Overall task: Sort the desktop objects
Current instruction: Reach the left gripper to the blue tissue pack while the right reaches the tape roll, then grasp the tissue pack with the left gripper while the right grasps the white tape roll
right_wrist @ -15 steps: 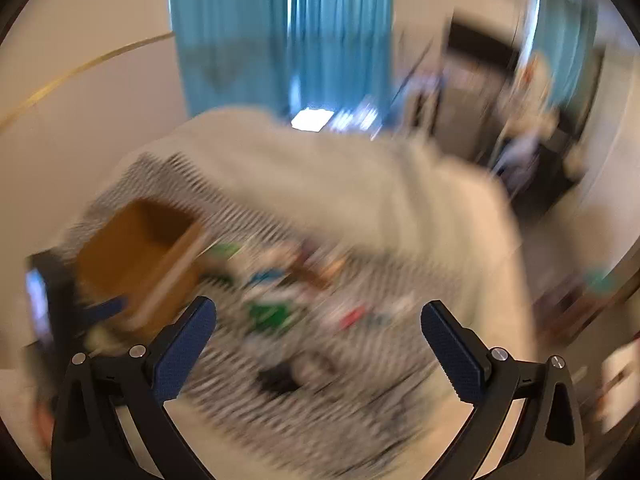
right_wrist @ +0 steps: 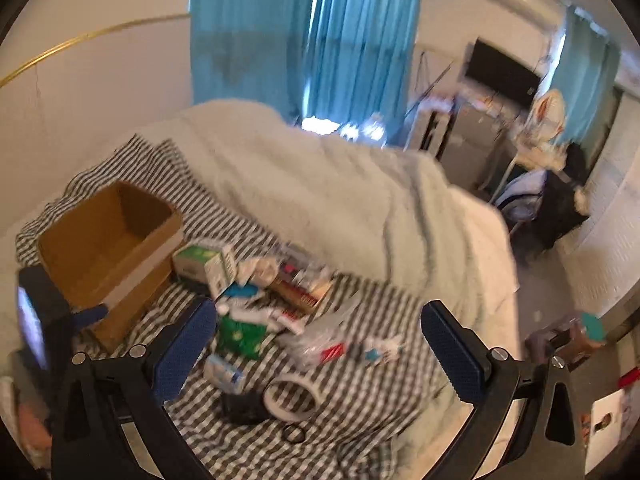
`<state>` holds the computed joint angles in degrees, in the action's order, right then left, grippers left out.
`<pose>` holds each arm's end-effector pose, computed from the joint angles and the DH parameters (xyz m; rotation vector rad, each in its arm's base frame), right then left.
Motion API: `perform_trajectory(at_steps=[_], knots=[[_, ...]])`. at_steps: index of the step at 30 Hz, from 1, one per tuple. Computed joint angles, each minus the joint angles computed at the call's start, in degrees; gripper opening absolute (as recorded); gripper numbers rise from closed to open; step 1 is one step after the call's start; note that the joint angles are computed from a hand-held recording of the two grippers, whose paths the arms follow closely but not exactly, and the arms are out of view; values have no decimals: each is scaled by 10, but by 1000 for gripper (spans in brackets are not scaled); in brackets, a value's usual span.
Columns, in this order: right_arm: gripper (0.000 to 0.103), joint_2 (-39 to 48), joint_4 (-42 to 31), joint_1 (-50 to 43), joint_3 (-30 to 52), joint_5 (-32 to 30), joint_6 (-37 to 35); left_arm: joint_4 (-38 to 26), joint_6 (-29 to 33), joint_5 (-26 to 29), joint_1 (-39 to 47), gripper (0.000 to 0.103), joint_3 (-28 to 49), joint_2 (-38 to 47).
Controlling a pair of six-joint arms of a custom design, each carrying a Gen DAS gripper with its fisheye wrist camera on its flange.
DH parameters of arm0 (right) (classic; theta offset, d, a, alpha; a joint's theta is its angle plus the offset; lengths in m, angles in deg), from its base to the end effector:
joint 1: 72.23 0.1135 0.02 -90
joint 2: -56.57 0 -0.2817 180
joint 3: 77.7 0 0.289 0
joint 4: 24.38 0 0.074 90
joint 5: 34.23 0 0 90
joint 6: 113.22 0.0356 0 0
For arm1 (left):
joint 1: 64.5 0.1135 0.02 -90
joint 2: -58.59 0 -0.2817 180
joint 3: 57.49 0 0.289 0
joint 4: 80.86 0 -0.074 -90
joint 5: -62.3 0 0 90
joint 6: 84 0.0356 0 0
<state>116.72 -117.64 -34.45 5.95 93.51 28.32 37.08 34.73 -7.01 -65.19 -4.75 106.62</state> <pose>0.1557 0.0931 0.3772 0.4369 2.3871 -0.2850 0.1774 -0.0147 0.2563 0.7621 2.3780 -0.2647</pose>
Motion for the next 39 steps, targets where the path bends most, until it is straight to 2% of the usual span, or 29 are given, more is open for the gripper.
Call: perform_trajectory(at_steps=[4,8,11,14,16,19,22,25,29,31,33,36,37,39], knots=[[103,-52,84,-79,-105,-92,-58,56,-65,-16,-46,103,-69,13],[103,-102,157,-127,-224,-127,-72,136,-103,-30,-92,103,-115,64],[103,-146,212,-144,-326,-143,-34,195,-111,-46,-116,103,-133,108],[103,-163,279,-113,-424,-148,34,236,-102,-47,-138,103,-154,142],[103,-138,336,-115,-470,-175,44,264,-88,-65,-158,103,-175,153],[103,-142,403,-167,-521,-232,45,295,-75,-71,-155,103,-190,186],[103,-132,442,-211,-535,-260,43,301,-82,-42,-121,103,-176,231],[103,-89,488,-210,-522,-257,44,289,-80,-45,-124,103,-167,236],[103,47,498,-184,-464,-238,54,282,-61,-30,-104,103,-165,242],[103,81,491,-182,-456,-237,68,278,-49,-23,-92,102,-164,245],[103,78,504,-196,-471,-262,78,275,-36,-19,-80,98,-161,245],[103,69,518,-206,-488,-282,87,256,-13,-8,-52,84,-157,236],[103,64,517,-204,-490,-280,88,247,-6,-2,-42,76,-153,237],[102,58,518,-203,-495,-280,91,228,10,11,-19,75,-143,239]])
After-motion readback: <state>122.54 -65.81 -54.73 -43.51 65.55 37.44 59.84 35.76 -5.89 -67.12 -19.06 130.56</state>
